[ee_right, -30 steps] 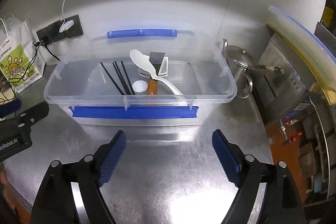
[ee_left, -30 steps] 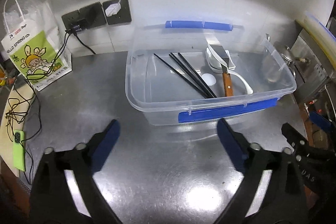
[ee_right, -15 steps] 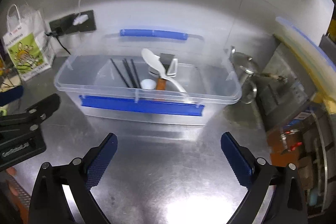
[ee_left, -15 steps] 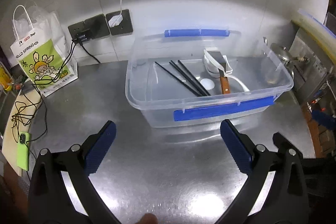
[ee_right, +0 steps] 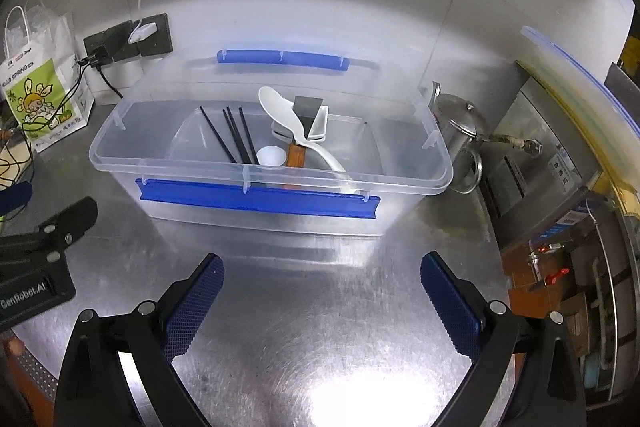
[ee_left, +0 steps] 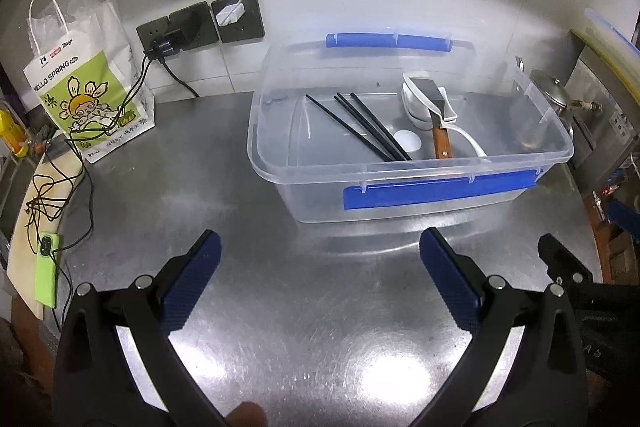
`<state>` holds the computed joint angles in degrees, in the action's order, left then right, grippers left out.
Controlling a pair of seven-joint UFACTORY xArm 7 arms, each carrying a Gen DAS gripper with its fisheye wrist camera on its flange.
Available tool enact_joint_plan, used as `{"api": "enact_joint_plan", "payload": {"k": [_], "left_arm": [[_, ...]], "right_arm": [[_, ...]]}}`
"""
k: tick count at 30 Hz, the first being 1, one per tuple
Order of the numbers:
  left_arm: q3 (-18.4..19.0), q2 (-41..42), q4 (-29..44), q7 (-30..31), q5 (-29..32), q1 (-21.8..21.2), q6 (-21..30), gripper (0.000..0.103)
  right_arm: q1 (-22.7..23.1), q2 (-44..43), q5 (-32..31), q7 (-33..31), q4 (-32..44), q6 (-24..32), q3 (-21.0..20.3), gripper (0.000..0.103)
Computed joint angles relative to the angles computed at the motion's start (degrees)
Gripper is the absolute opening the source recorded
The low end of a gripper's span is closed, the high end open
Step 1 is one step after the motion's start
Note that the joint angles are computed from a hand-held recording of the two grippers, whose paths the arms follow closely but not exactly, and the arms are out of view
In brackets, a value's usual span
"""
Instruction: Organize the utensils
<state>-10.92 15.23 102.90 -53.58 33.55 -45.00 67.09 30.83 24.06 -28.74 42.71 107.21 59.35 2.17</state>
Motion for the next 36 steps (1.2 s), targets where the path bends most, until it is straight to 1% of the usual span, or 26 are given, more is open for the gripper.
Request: {"api": "enact_joint_plan", "payload": {"k": [5, 15, 19, 31, 36], "left_arm": [[0.1, 0.4, 0.5, 0.0, 0.3, -0.4, 0.8, 0.095], [0.4, 0.9, 1.5, 0.2, 2.0, -1.1, 2.6, 0.095], [0.5, 1.2, 1.9, 0.8, 2.4, -1.2, 2.6, 0.095], [0.7, 1.5, 2.3, 2.7, 2.6, -1.6, 1.9, 0.095], [0.7, 1.8, 2.7, 3.1, 2.1, -1.6, 1.6, 0.095]], "right_arm": [[-0.3, 0.0, 0.6, 0.9, -0.2, -0.2, -0.1, 0.098], [0.2, 0.0, -0.7, 2.1, 0.2, 0.7, -0.3, 0.098], [0.5, 0.1, -1.2, 2.5, 0.7, 0.9, -0.4, 0.098], [1.0, 1.0, -2.1, 2.9, 2.5, 4.3, -0.5, 0.098], [1.2, 0.9, -2.5, 3.4, 2.4, 4.5, -0.8, 0.098]]}}
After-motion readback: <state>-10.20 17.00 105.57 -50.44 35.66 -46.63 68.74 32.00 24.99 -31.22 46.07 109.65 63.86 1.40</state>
